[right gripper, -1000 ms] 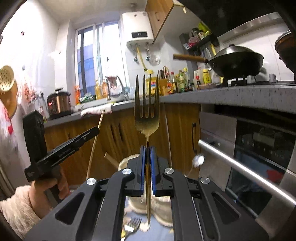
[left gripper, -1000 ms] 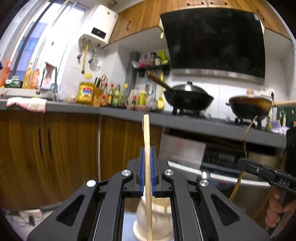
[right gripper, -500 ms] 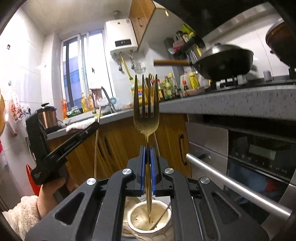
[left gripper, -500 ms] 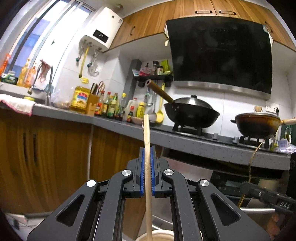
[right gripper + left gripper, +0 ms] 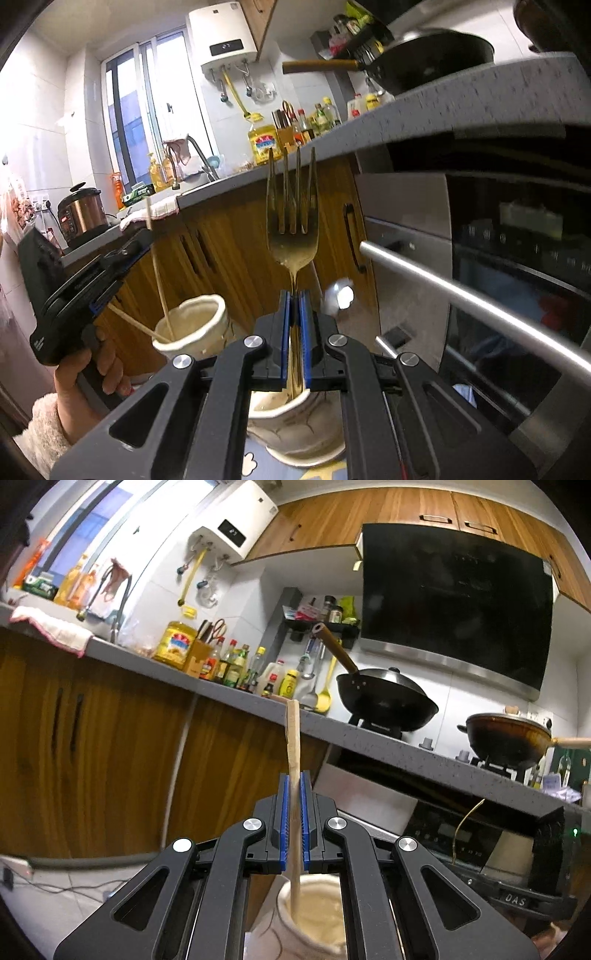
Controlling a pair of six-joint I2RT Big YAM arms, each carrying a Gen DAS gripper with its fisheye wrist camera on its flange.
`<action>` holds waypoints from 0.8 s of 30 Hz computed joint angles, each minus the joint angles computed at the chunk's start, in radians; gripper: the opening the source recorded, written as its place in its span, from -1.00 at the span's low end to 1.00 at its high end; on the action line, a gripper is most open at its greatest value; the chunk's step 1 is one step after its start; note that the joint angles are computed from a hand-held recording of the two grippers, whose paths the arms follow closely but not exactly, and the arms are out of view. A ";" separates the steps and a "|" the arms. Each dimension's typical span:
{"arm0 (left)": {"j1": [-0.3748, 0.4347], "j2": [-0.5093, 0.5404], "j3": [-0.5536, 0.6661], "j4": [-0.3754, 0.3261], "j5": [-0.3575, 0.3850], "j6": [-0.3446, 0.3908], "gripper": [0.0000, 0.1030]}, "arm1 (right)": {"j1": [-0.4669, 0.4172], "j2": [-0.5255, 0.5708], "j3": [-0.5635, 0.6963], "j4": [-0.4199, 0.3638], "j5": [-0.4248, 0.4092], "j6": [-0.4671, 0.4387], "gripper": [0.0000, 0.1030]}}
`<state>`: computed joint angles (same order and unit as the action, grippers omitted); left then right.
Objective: Organize utensils
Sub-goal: 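Carry the chopstick over the tall pot while the right tool carries the gold fork, then open the left tool releasing the chopstick while the right tool drops the gold fork into the small pot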
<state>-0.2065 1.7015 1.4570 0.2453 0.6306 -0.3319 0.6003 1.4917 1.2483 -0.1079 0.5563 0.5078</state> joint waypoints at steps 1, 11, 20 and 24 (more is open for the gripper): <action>0.001 -0.006 -0.009 0.004 0.010 0.011 -0.88 | 0.002 0.005 0.004 -0.007 0.001 0.003 -0.89; -0.014 -0.011 -0.013 -0.118 0.058 0.162 -0.87 | 0.015 0.035 0.036 -0.071 0.046 0.036 -0.89; -0.011 0.003 0.000 -0.148 0.061 0.167 -0.80 | -0.003 0.029 0.026 -0.085 0.017 0.092 -0.87; -0.007 0.002 0.001 -0.148 0.059 0.166 -0.67 | 0.001 0.029 0.028 -0.086 0.031 0.075 -0.86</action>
